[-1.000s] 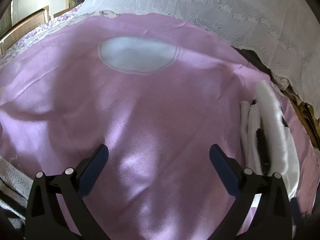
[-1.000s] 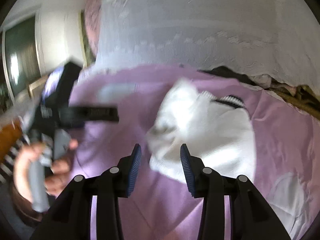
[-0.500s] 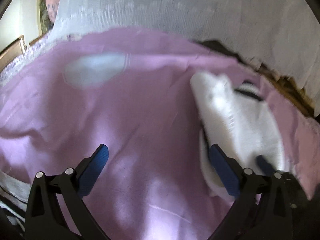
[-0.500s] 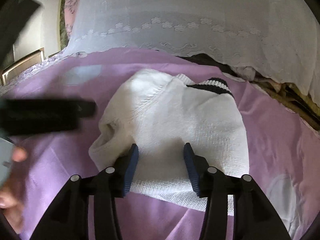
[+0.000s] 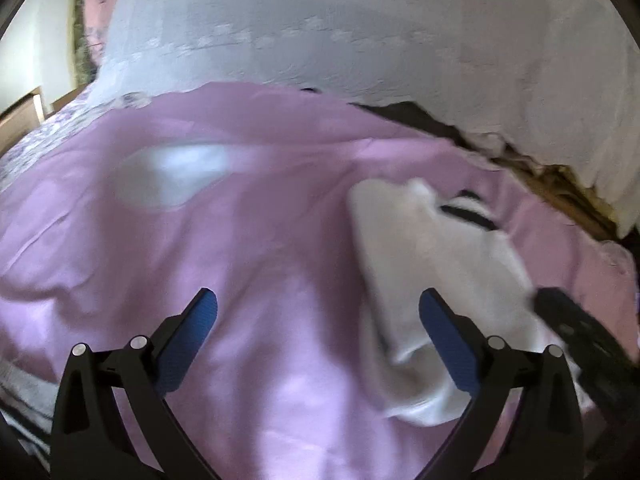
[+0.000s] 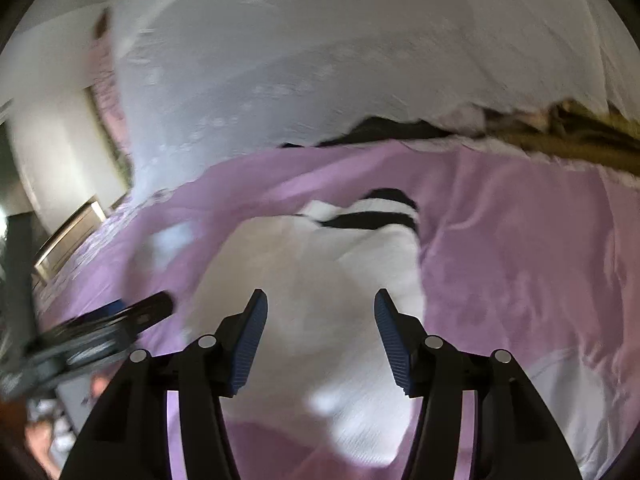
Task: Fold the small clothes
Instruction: 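Close the right tool on the folded sweater bundle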
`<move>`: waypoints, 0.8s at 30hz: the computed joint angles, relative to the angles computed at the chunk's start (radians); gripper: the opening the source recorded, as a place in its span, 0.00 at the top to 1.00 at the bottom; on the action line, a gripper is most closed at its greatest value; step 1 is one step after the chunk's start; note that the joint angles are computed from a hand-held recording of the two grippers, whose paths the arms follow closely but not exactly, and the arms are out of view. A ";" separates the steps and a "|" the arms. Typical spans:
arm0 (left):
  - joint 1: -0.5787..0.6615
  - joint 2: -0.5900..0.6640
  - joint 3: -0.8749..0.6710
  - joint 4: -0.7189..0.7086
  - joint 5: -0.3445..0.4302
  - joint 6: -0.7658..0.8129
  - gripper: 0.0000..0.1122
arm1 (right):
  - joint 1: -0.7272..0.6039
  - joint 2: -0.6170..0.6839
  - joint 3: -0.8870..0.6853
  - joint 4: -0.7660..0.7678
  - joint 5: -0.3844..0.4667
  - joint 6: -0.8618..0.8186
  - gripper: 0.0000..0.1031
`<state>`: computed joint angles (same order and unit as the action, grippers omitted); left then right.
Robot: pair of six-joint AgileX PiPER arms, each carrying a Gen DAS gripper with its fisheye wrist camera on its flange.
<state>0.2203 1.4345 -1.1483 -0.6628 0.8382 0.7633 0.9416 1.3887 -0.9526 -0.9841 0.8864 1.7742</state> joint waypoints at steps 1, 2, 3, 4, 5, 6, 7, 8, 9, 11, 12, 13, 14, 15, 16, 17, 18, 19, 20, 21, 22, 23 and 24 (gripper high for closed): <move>-0.030 0.012 -0.009 0.017 -0.002 -0.013 0.12 | -0.035 0.011 -0.009 0.013 -0.016 -0.016 0.46; -0.056 0.021 -0.007 0.031 -0.015 -0.023 0.12 | -0.073 0.024 -0.014 0.027 -0.045 -0.027 0.46; -0.099 0.038 -0.002 0.066 -0.048 -0.050 0.12 | -0.113 0.032 -0.014 0.042 -0.084 -0.040 0.46; -0.125 0.050 0.010 0.098 -0.075 -0.067 0.12 | -0.155 0.039 -0.014 0.063 -0.130 -0.057 0.46; -0.153 0.073 0.012 0.142 -0.103 -0.090 0.12 | -0.182 0.048 -0.014 0.074 -0.157 -0.065 0.46; -0.173 0.097 0.027 0.159 -0.137 -0.083 0.12 | -0.196 0.060 -0.014 0.081 -0.164 -0.071 0.45; -0.170 0.103 0.039 0.135 -0.151 -0.069 0.12 | -0.219 0.083 -0.017 0.104 -0.177 -0.100 0.45; -0.150 0.102 0.050 0.095 -0.147 -0.035 0.12 | -0.241 0.106 -0.010 0.118 -0.201 -0.115 0.44; -0.141 0.103 0.050 0.077 -0.135 -0.022 0.12 | -0.257 0.120 0.011 0.092 -0.231 -0.090 0.41; -0.152 0.085 0.084 0.071 -0.178 0.003 0.12 | -0.265 0.110 0.073 0.003 -0.277 0.005 0.36; -0.162 0.072 0.103 0.076 -0.206 0.003 0.12 | -0.269 0.105 0.077 0.014 -0.288 -0.003 0.35; -0.184 0.045 0.138 0.097 -0.263 -0.002 0.12 | -0.286 0.095 0.086 0.034 -0.316 -0.021 0.34; -0.201 0.022 0.161 0.118 -0.298 -0.013 0.12 | -0.288 0.089 0.099 0.022 -0.327 -0.001 0.32; -0.209 0.004 0.182 0.129 -0.323 -0.015 0.12 | -0.292 0.083 0.114 0.003 -0.340 0.028 0.31; -0.225 -0.010 0.199 0.147 -0.357 -0.025 0.12 | -0.289 0.071 0.137 -0.038 -0.354 0.079 0.31; -0.232 -0.023 0.213 0.156 -0.376 -0.029 0.12 | -0.286 0.060 0.153 -0.073 -0.362 0.117 0.31; -0.239 -0.026 0.216 0.171 -0.386 -0.044 0.12 | -0.284 0.055 0.158 -0.087 -0.361 0.131 0.30; -0.231 -0.031 0.221 0.161 -0.388 -0.030 0.12 | -0.274 0.044 0.169 -0.105 -0.356 0.159 0.29; -0.230 -0.031 0.220 0.156 -0.384 -0.027 0.12 | -0.259 0.034 0.181 -0.128 -0.346 0.194 0.30; -0.223 -0.028 0.215 0.144 -0.374 -0.017 0.12 | -0.248 0.025 0.185 -0.133 -0.331 0.205 0.30; -0.226 -0.022 0.209 0.148 -0.370 -0.026 0.12 | -0.233 0.016 0.188 -0.132 -0.307 0.210 0.30; -0.223 -0.020 0.205 0.145 -0.364 -0.025 0.12 | -0.216 0.007 0.193 -0.142 -0.283 0.225 0.30; -0.224 -0.019 0.203 0.144 -0.362 -0.027 0.12 | -0.198 -0.002 0.199 -0.153 -0.258 0.242 0.30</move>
